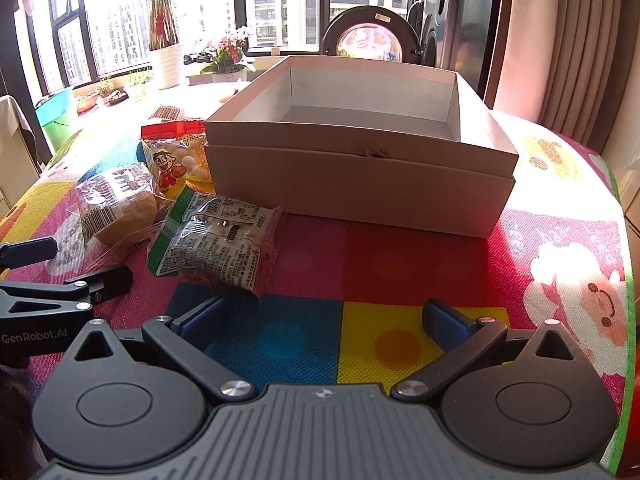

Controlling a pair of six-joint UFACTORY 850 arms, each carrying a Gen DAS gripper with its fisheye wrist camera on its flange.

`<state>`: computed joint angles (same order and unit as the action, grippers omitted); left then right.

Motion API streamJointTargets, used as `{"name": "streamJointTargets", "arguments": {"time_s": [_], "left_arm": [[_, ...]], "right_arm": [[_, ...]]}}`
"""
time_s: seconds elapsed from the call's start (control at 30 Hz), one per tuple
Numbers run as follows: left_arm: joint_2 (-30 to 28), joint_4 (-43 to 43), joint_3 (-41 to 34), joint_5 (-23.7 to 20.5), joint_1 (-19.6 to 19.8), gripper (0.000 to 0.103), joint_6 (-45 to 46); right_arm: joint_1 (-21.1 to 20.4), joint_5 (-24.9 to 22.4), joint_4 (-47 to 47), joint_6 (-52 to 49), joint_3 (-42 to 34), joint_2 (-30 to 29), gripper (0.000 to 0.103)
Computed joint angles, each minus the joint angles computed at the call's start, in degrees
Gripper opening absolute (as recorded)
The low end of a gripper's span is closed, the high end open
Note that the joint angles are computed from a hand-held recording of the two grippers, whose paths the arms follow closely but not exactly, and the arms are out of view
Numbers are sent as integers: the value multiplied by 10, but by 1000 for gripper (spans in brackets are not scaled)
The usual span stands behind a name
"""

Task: Organize objects
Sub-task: 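Move the right tool onto the white box wall and clamp it, then move the left tool toward the pile of snack packets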

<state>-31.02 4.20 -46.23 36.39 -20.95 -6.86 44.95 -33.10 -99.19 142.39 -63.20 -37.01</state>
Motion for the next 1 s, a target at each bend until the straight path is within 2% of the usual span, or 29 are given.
{"name": "streamJointTargets", "arguments": {"time_s": [0.07,0.13,0.17,0.23,0.3,0.33,0.43,0.5,0.6,0.63,0.7,0.87,1.0], "left_arm": [[7,89,2,2,23,101,-87],[15,145,9,32,40,101,-137],[19,151,11,50,44,101,-146],[26,161,14,75,51,101,-167],[31,177,11,89,61,101,-202],[32,188,11,90,66,101,-217],[34,199,6,73,78,101,-244],[33,190,4,66,83,101,-240],[37,169,5,56,89,101,-233],[38,169,5,53,90,101,-233],[39,171,2,47,93,101,-225],[33,120,-6,9,76,101,-138],[38,75,-6,-11,57,101,-49]], "right_arm": [[-5,13,-43,23,13,10,103],[-5,12,-119,74,41,34,91],[3,-23,-133,67,57,54,92],[17,-113,-105,-6,64,75,102],[10,-186,-67,-56,46,77,103],[-4,-192,-45,-86,27,71,103],[-57,-148,-6,-135,-29,43,102],[-89,-130,44,-183,-83,3,88],[-123,-80,93,-219,-133,-34,81],[-131,-66,110,-230,-144,-42,74],[-145,-33,179,-285,-175,-62,38],[-134,-67,216,-345,-172,-66,15],[-132,-45,211,-338,-139,-47,9]]}}
